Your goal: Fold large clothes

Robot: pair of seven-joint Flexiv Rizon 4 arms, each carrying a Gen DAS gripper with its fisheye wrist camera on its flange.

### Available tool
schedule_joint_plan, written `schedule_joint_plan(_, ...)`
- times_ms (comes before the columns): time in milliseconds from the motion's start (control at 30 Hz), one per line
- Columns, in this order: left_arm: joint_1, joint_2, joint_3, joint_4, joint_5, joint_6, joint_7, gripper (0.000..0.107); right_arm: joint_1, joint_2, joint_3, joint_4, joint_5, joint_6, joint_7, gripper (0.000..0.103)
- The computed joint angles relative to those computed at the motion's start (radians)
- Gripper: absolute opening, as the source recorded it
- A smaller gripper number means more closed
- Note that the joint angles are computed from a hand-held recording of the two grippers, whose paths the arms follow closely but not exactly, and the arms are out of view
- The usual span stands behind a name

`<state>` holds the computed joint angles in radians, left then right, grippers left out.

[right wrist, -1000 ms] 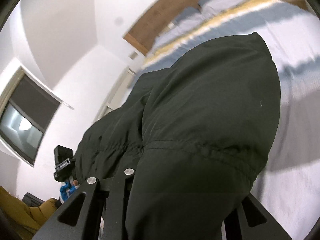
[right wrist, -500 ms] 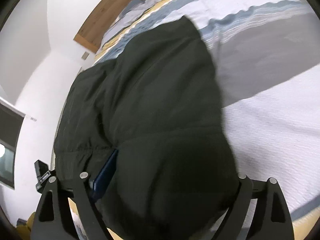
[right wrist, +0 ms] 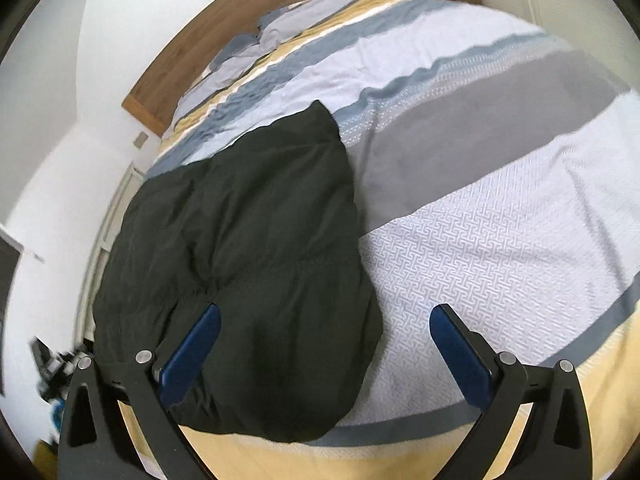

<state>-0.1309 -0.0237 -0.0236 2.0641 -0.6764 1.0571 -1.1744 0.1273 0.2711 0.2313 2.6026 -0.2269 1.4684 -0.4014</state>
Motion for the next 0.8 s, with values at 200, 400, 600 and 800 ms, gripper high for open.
schedule_joint_plan(200, -0.038, -0.011, -0.030, -0.052, 0.178, 0.088, -0.063, 0.077, -0.039, 0.008, 0.105, -0.076, -0.211, -0.141, 0.155, 0.102)
schedule_joint_plan(400, -0.082, -0.024, -0.044, -0.071, 0.401, 0.126, -0.211, 0.081, -0.016, 0.003, 0.169, -0.150, -0.438, -0.319, 0.397, 0.102)
schedule_joint_plan(600, -0.139, -0.039, -0.053, -0.056, 0.600, 0.196, -0.433, 0.081, 0.046, -0.035, 0.180, -0.174, -0.629, -0.449, 0.504, 0.102)
schedule_joint_plan(800, -0.222, -0.031, -0.029, -0.113, 1.150, 0.151, -1.022, 0.081, 0.046, -0.080, 0.095, -0.114, -0.989, -0.310, 0.717, 0.102)
